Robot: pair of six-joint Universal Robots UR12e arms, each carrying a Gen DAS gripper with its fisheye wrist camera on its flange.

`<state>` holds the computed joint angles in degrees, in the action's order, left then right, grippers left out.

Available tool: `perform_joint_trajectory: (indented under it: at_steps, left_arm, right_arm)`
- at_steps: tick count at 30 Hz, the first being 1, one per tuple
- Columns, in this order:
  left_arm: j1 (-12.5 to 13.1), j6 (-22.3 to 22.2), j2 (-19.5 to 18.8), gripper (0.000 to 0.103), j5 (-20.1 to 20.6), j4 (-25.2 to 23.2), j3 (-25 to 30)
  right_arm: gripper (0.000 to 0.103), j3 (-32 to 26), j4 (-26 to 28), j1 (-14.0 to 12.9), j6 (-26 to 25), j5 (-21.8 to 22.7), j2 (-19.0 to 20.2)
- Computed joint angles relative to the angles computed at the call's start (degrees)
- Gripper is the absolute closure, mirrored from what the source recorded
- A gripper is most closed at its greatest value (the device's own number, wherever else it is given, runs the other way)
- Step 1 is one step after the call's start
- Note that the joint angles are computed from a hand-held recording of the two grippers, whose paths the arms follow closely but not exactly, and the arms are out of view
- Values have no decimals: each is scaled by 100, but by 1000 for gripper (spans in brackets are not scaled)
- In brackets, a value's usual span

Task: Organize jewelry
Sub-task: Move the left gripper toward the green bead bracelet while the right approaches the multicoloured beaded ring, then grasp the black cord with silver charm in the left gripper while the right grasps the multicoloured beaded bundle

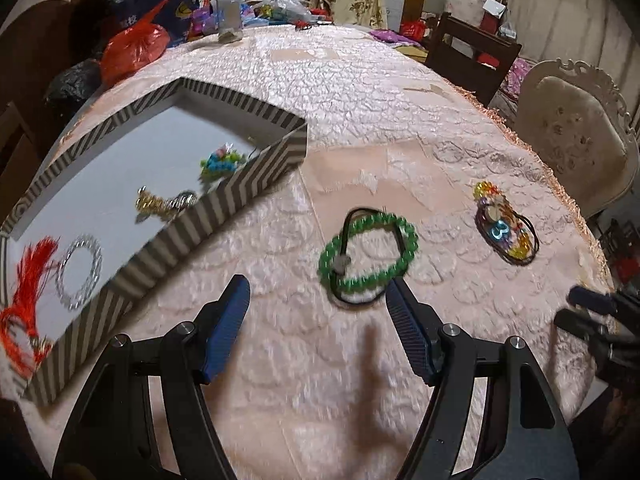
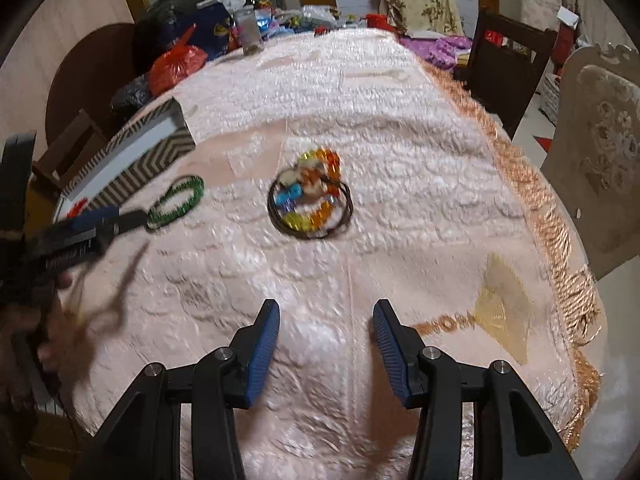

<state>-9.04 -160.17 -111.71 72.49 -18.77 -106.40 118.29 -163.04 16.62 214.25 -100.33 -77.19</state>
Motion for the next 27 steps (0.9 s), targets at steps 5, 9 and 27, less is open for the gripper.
perform_joint_trajectory:
  at_steps: [5, 9, 27]
  left_arm:
    - [-24, 142, -159, 36, -46, -182, 122]
    - [22, 134, -154, 53, -280, -31, 69]
    - [391, 802, 286, 99, -1552, -486, -467]
  right_arm:
    - [56, 83, -122, -3, -11, 5, -18]
    - [50, 32, -101, 44, -98, -74, 32]
    - [48, 154, -503, -67, 446, -152, 4]
